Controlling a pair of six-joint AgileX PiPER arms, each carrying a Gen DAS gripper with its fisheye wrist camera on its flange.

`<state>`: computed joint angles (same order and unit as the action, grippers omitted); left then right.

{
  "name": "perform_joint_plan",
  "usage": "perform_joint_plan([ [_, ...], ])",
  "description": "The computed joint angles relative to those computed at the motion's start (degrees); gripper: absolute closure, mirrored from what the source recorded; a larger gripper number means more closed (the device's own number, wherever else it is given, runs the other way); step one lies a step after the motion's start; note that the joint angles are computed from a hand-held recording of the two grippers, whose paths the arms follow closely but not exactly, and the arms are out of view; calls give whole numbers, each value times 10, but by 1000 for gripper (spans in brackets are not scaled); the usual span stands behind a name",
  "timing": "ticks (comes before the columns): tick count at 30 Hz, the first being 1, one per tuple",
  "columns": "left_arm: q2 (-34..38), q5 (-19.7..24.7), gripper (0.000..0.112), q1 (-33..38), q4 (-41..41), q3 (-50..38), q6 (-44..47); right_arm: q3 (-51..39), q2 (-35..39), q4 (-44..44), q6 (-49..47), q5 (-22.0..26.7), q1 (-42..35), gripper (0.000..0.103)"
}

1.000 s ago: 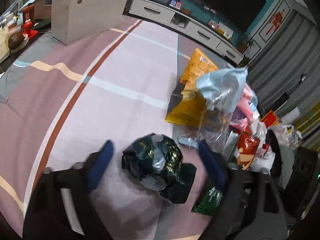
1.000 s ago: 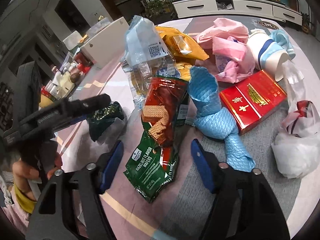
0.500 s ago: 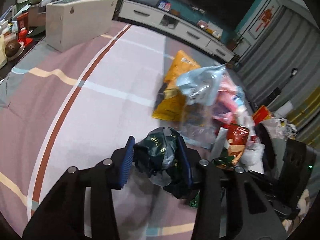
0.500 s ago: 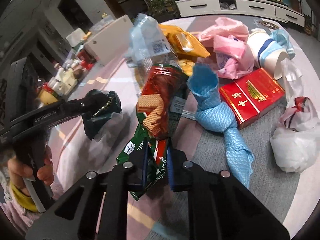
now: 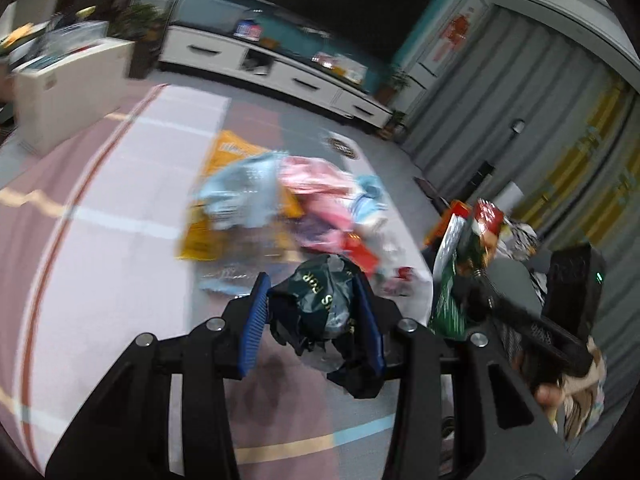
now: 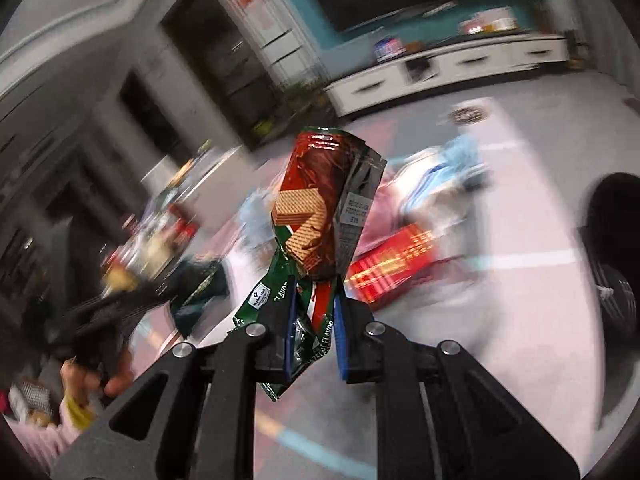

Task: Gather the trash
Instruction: 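Carry both bags over the black bin and open both tools to drop them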

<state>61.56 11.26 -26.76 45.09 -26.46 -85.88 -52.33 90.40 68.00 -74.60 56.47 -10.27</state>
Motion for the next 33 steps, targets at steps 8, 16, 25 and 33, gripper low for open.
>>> perform_joint_plan([
  [8, 200, -8, 68, -100, 50, -187, -28, -13, -1, 5, 1, -129, -133, 86],
  [16, 427, 32, 67, -166, -129, -485, 204, -52, 50, 0, 20, -164, -215, 86],
  [25, 657, 138, 65, -165, -311, -800, 388, -76, 100, -46, 64, -263, -198, 85],
  [33, 792, 238, 42, -148, -362, -993, 416, -125, 148, -141, 180, -313, -178, 56],
])
